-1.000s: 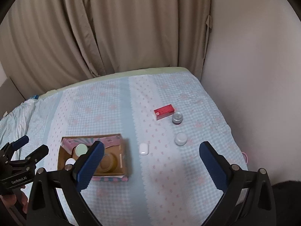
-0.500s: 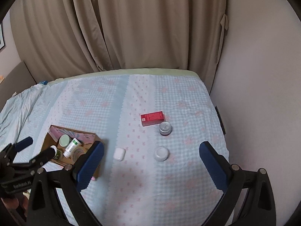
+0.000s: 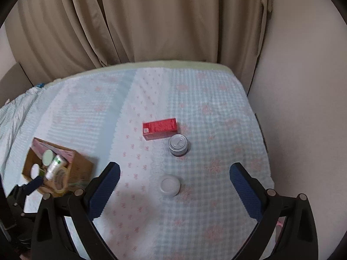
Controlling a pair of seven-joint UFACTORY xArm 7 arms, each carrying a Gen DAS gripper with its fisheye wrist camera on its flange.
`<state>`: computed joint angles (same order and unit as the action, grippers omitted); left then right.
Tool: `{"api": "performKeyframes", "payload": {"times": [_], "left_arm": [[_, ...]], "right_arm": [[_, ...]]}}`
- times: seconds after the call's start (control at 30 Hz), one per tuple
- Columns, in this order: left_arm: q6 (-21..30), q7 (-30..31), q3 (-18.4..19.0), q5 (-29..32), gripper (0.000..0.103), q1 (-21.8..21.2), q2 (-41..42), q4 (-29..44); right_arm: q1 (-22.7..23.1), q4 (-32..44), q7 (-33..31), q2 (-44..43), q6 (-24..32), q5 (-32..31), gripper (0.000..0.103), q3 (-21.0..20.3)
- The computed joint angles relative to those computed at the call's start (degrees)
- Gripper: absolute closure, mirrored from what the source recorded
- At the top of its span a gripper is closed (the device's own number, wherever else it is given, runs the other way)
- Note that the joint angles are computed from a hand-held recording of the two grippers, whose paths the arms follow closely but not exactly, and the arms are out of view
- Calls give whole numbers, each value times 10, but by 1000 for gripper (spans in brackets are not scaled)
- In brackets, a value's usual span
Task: Organize rigid objects
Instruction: 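Move both tools back toward the white earbud case, then grasp the white earbud case with the left tool while the right tool grasps the grey-lidded tin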
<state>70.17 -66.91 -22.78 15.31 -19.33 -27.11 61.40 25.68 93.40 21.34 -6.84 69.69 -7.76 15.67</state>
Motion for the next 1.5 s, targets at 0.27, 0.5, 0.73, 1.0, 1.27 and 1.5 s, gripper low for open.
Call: {"api": "performKeyframes", "payload": {"times": [0.27, 0.5, 0.73, 1.0, 1.27, 1.5], "left_arm": [[-54, 20, 28, 12, 16, -9, 121, -38], [-90, 46, 77, -21, 16, -24, 163, -61], [-183, 72, 96, -47, 22, -17, 152, -106], [-230, 108, 97, -55, 38, -4, 126, -143], [-214, 137, 94, -67, 59, 6, 89, -161], [-211, 140, 86, -62, 60, 10, 75, -157]], "right_arm": [[-3, -74, -52, 58, -78, 19, 2, -19], [-1, -85, -76, 120, -107, 34, 2, -33], [5, -64, -94, 183, -138, 27, 3, -44], [3, -30, -146, 231, -166, 40, 23, -52], [7, -31, -176, 234, -184, 49, 52, -53], [13, -29, -151, 230, -180, 41, 52, -56]]}}
